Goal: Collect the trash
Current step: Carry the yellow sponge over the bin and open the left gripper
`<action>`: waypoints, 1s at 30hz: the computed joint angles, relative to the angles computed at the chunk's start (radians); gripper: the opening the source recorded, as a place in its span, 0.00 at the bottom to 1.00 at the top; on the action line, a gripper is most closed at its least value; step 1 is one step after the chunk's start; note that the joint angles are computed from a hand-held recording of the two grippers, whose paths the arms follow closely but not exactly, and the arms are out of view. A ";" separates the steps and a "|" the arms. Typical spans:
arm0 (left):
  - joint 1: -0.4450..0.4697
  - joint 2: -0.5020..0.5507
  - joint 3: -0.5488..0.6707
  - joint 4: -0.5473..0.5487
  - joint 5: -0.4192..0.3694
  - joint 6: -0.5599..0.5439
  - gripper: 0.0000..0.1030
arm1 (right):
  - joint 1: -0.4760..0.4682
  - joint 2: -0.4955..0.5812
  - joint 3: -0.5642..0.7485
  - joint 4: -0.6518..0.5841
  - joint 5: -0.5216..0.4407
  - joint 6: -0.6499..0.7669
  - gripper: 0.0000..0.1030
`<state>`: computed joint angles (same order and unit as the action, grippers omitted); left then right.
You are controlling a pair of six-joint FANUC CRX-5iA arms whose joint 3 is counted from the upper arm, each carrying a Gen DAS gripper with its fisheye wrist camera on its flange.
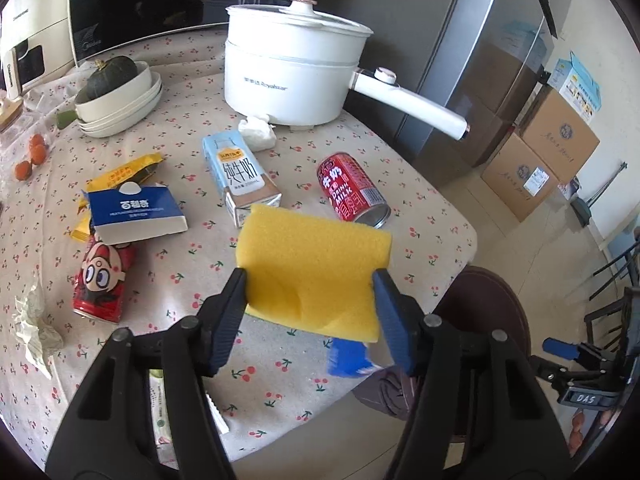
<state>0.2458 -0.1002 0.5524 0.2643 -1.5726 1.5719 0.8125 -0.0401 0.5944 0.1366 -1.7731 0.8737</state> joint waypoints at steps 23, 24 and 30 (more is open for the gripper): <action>0.154 -0.030 0.045 -0.302 -0.120 -0.089 0.57 | 0.001 0.016 0.026 -0.030 0.007 -0.044 0.76; 0.175 -0.039 0.038 -0.281 -0.106 -0.093 0.57 | 0.003 0.019 0.029 -0.030 0.006 -0.041 0.76; 0.252 -0.070 -0.006 -0.106 -0.083 -0.112 0.57 | 0.014 0.029 0.040 -0.032 0.010 -0.033 0.76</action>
<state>0.4981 -0.1703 0.5469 0.1583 -1.6561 1.4602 0.8268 -0.0107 0.6347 0.1042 -1.7632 0.8404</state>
